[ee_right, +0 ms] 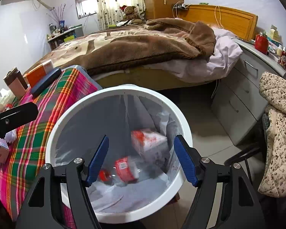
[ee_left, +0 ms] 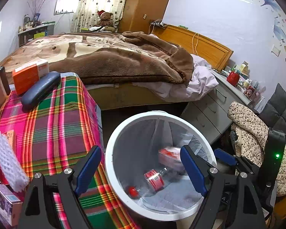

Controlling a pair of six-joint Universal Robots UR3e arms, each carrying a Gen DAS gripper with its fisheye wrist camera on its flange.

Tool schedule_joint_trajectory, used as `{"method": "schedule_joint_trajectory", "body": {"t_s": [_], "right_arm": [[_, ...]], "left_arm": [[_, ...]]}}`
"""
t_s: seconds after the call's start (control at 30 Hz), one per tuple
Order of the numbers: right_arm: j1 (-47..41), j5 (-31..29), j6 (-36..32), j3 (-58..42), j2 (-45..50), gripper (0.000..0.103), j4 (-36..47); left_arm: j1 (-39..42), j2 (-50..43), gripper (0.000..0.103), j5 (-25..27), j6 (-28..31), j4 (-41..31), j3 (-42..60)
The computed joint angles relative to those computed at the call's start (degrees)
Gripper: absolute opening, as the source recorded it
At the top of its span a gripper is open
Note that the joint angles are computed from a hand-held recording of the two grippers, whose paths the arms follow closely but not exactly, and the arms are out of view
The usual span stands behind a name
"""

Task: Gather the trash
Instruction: 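Open the right tool to drop the carton while the left tool drops the bottle into the bin, then move both tools back over the trash on the plaid cloth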

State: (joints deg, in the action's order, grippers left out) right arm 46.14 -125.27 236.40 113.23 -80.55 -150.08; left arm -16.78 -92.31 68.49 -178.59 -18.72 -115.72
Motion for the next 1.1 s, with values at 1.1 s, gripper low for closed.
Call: {"method": "schedule_joint_trajectory", "body": {"t_s": [1.1], "right_arm": [[10.7, -6.2, -6.1, -32.5, 20.8, 0.072, 0.8]], "left_arm": [[64.7, 62.2, 0.084, -28.6, 48.1, -70.3, -14.0]]}}
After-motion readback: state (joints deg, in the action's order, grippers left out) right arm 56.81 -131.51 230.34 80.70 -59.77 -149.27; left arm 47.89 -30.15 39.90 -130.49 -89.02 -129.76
